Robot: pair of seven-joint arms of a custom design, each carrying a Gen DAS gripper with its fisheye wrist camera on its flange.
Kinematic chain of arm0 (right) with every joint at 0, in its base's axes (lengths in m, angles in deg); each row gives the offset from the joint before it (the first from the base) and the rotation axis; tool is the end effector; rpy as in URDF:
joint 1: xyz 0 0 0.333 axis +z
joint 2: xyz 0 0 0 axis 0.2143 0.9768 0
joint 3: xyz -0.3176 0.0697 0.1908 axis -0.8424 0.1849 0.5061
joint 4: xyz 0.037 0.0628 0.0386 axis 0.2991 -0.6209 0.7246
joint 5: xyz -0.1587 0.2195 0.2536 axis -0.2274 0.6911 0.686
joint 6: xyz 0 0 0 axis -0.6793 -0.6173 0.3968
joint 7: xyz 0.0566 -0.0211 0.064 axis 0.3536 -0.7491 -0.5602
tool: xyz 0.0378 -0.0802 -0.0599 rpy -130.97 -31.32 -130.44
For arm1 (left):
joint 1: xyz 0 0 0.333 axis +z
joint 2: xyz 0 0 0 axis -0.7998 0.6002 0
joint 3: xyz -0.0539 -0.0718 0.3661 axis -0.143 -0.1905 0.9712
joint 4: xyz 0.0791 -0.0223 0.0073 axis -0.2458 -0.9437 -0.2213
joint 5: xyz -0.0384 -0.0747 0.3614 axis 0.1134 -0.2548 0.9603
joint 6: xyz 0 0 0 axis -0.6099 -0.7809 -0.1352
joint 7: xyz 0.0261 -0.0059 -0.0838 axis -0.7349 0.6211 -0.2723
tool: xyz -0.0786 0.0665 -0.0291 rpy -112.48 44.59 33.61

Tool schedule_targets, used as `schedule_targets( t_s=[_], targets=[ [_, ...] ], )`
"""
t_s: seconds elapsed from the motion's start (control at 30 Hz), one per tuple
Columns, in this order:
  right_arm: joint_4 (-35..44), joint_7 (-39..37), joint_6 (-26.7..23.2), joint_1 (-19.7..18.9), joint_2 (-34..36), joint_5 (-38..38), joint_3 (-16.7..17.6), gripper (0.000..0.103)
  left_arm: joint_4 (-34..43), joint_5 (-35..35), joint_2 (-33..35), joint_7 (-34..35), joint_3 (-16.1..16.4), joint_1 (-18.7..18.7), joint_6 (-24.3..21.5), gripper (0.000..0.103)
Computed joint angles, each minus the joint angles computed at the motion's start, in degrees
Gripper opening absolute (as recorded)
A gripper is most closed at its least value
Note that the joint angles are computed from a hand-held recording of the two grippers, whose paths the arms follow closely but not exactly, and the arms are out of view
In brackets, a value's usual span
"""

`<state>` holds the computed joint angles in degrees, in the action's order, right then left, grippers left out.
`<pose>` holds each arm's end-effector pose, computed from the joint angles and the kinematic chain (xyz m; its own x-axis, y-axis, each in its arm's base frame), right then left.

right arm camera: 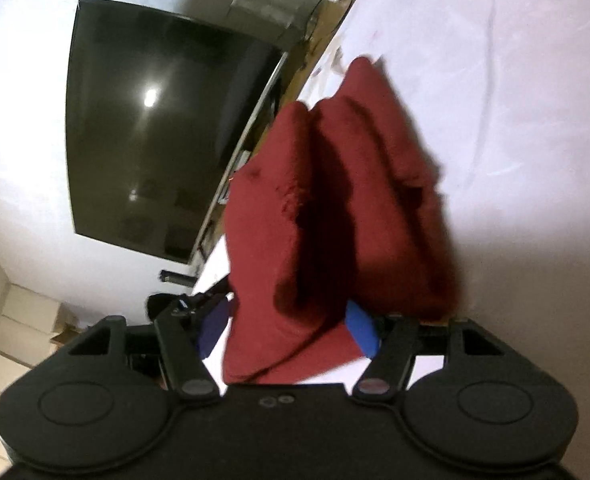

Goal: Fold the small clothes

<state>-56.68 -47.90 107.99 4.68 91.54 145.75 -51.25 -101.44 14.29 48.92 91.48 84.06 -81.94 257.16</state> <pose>0.6628 0.0216 0.3086 0.1426 -0.4236 -0.8946 -0.9430 0.2164 -0.2528 0.6460 -0.1607 0.3164 0.2541 -0.9043 0.3431 -0.6251 -0.4243 -0.6552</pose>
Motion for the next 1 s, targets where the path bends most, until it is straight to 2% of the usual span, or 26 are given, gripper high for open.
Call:
schedule_targets(
  t_s=[0.07, 0.13, 0.2, 0.33, 0.37, 0.47, 0.6, 0.63, 0.7, 0.77, 0.9, 0.97, 1.0],
  targets=[
    [2.88, 4.26, -0.45, 0.66, 2.01, -1.68, 0.17, 0.066, -0.32, 0.74, -0.17, -0.73, -2.32, 2.42, 0.57, 0.077],
    [3.15, 5.62, -2.81, 0.09, 2.72, -1.06, 1.35, 0.068, -0.5, 1.23, 0.0, -1.07, -3.46, 3.71, 1.15, 0.077],
    [4.54, 6.26, -2.5, 0.67, 3.48, -1.45, 1.61, 0.068, -0.56, 1.87, 0.3, -1.42, -4.91, 5.35, 1.97, 0.077],
    [7.89, 7.53, -2.56, 0.83, 5.06, -2.14, 2.42, 0.066, -0.96, 1.69, 0.6, -1.46, -5.66, 6.13, 3.16, 0.077],
    [8.93, 7.73, -1.57, 1.33, 5.38, -2.6, 2.42, 0.062, -0.96, 1.64, 0.63, -1.44, -5.87, 6.36, 3.28, 0.077],
    [10.96, 5.96, 0.87, 2.17, 5.51, -3.25, 3.17, 0.059, -1.12, 1.55, 0.78, -1.37, -6.5, 6.95, 3.91, 0.077],
    [16.0, 8.67, 4.07, 4.67, 7.59, -8.8, 3.17, 0.06, -1.02, 1.8, 0.94, -1.22, -7.42, 7.89, 4.22, 0.077],
    [17.17, 10.34, 4.74, 5.49, 8.12, -11.36, 2.91, 0.056, -0.97, 1.74, 0.95, -1.13, -7.4, 7.87, 4.13, 0.077],
    [17.62, 10.86, 6.71, 6.75, 7.85, -15.89, 2.83, 0.039, -0.8, 1.16, 1.07, -0.89, -6.77, 7.14, 3.93, 0.077],
    [16.9, 9.29, 8.01, 6.79, 7.38, -17.52, 3.66, 0.018, -0.59, 0.48, 1.15, -0.54, -5.87, 6.14, 3.59, 0.077],
    [11.9, -0.35, 14.62, 6.39, 3.83, -14.47, 5.7, 0.015, 0.32, -1.63, 1.3, 1.51, -1.79, 1.75, 2.33, 0.076],
    [9.91, -4.41, 17.1, 6.38, 1.77, -12.25, 5.92, 0.015, 0.78, 0.49, 0.81, 1.57, -4.75, 4.33, 3.04, 0.06],
    [9.39, -5.89, 17.66, 6.33, 1.09, -11.52, 5.81, 0.015, 1.33, 1.04, 0.74, 1.71, -5.41, 4.77, 3.13, 0.057]
  ],
)
